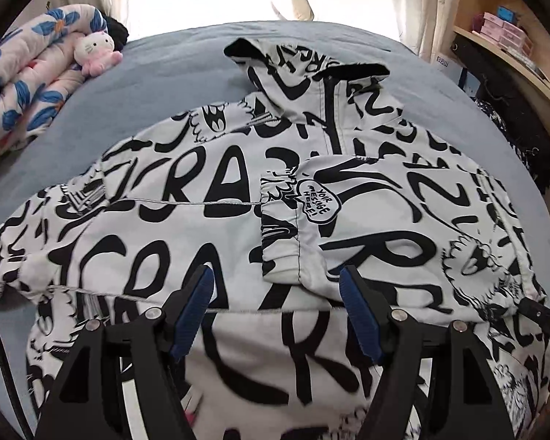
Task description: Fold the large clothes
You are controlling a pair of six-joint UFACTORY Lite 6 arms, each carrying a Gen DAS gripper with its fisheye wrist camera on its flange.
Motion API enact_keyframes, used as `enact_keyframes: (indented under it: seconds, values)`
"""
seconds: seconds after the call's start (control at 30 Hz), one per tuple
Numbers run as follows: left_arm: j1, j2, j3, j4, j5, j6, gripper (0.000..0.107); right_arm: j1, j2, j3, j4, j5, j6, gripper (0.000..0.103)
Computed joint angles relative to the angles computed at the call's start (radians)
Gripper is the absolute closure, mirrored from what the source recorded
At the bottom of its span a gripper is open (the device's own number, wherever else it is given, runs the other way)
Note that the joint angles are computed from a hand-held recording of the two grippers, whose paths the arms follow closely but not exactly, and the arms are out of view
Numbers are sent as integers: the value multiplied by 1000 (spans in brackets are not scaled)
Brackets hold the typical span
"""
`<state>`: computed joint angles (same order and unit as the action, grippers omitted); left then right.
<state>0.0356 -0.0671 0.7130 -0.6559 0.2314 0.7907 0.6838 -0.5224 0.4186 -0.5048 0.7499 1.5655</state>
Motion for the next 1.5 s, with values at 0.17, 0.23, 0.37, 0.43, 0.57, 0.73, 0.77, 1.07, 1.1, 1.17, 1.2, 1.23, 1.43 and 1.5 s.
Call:
enact_keyframes:
  seconds: [0.17,0.23,0.37,0.43,0.57,0.73,0.77,1.07,1.1,1.17,1.2,1.23,1.43,1.5]
  values:
    - [23,-165,-69,163,69,-122,37,145,5,44,-21,89,114,74]
    - [34,-209,-90,185,98,-132,37,203,5,59,-26,121,156,74]
    - [84,-321,-138,195,199,-102,37,321,28,98,-39,183,242,74]
    - [117,-377,-162,188,249,-72,37,386,47,123,-40,216,285,74]
    - [213,-493,-203,164,358,17,37,502,103,179,-45,259,359,74]
    - [439,-597,-224,85,516,244,37,622,214,282,-57,307,426,74]
    - [517,-603,-219,60,558,315,37,638,237,303,-60,314,433,74]
    - [1012,-359,-26,-80,735,726,37,668,543,608,-89,327,351,74]
    - [1053,-315,8,-89,746,752,37,666,580,649,-92,328,335,74]
    - [1111,-237,69,-106,754,792,37,663,662,744,-102,337,299,74]
    - [1140,-191,105,-117,756,810,37,662,711,805,-111,346,278,74]
    - [1165,-139,145,-126,757,825,37,661,756,863,-120,355,258,74]
    - [1221,131,360,-137,733,829,37,649,1020,1231,-172,412,135,74]
    - [1227,228,445,-130,721,807,37,639,1126,1383,-185,431,85,74]
